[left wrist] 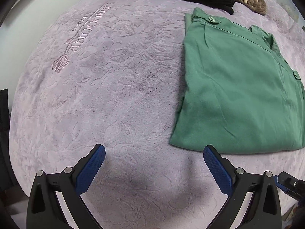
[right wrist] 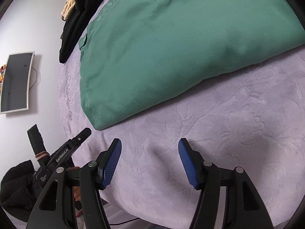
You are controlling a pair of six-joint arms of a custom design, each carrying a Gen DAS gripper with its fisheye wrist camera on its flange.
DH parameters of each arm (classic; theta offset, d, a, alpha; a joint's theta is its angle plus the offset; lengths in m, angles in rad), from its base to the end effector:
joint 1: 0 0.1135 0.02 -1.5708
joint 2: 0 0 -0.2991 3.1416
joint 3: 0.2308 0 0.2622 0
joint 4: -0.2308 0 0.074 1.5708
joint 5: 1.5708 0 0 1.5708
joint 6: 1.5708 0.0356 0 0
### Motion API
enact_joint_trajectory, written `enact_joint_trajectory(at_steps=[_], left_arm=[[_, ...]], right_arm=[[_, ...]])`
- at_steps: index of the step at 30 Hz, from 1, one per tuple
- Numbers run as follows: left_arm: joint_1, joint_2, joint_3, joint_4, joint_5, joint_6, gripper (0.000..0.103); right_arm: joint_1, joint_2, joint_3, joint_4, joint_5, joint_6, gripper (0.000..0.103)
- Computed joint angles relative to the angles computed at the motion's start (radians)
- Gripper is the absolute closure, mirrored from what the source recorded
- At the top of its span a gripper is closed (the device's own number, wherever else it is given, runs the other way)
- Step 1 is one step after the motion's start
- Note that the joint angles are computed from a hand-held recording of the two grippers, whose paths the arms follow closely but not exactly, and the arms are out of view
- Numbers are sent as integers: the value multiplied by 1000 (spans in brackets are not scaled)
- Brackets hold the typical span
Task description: Fold small clothes
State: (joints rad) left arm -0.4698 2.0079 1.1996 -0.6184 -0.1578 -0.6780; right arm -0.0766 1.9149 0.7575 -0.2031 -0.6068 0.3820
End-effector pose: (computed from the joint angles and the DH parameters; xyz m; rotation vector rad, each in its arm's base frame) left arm 0.3431 -0.1679 0.1333 -0.3215 2.9166 0.0798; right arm 0.3006 -0.0027 0.0844 0.5627 2.8297 0.9385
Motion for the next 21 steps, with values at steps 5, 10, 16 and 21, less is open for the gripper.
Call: enact_joint_trajectory(at_steps=[5,10,16,21], left_arm=[[41,16,-9,49,77,49,0],[90,9,-36,117,133,60,0],[173,6,-61,204,231,72,0],[203,19,-64,240,298,95,0]], right_arm=[[45,84,3,199,-93,165,36],[98,199,27,390,-146,312,36],[117,288,35,636,-179,534,30],[120,331,29,759,-196,646,29]])
